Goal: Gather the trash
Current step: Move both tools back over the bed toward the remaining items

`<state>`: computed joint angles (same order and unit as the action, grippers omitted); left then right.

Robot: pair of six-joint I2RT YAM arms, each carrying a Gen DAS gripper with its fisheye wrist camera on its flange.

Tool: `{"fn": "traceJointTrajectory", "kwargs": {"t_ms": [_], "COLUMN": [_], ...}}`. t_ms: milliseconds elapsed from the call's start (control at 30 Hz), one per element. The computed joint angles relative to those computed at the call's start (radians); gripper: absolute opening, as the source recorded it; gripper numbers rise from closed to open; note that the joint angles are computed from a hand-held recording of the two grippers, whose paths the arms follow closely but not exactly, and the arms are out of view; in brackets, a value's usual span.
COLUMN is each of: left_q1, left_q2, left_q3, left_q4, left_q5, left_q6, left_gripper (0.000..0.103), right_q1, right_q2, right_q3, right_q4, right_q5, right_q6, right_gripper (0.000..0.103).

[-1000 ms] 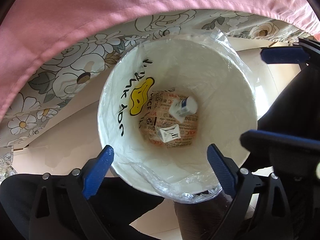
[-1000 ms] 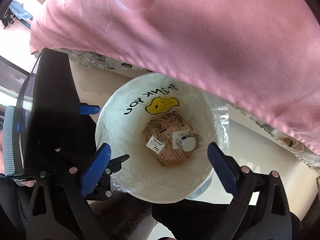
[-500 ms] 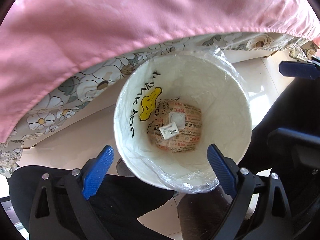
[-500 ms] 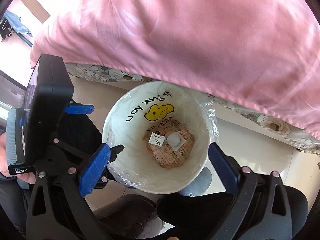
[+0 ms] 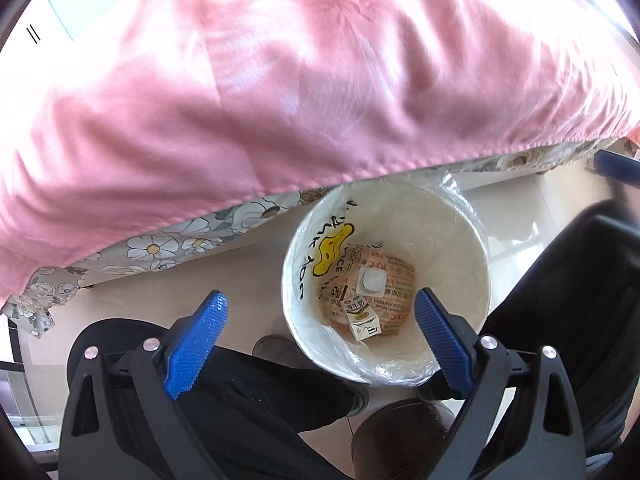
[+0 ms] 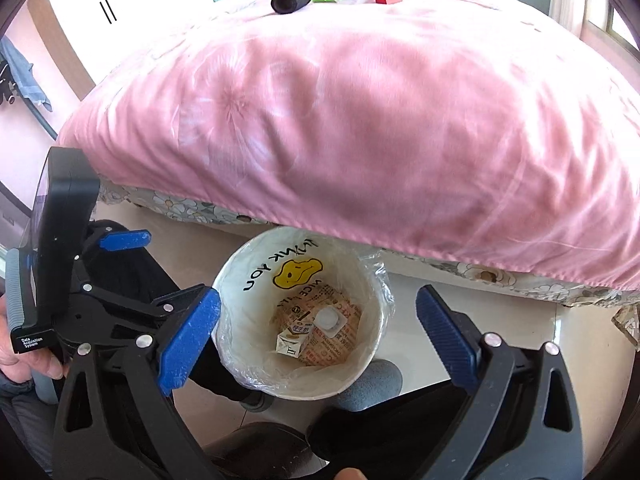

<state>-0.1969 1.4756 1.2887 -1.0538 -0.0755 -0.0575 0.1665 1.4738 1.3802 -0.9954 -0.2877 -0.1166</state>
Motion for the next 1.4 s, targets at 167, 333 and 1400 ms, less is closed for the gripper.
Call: {"fn": "traceJointTrajectory", "kwargs": {"t_ms": [167,333,1400], "left_q1": [0.007,0.013,0.051], "left_q2": [-0.030,-0.036,0.363], "left_q3": [0.042,0.104,0.720], "left_q4": [-0.001,-0.008,-0.036], "left_q5": [-0.048,-0.066,-0.053], "left_q6": [-0.028,-0.042,-0.055], "left_gripper": [0.096,0.096,0.096], "right_q1": [-0.033,-0.071,-0.204], "right_q2": [-0.022,-0.011,0.375], "right_q3": [0.046,0.119,0.684], "right_q4": [-0.013,-0.049,-0.116], "right_q5": [-0.020,-0.029,-0.105], "right_q6": [-0.007,-0.011,-0.098], "right_gripper": [0.096,0.096,0.096]}}
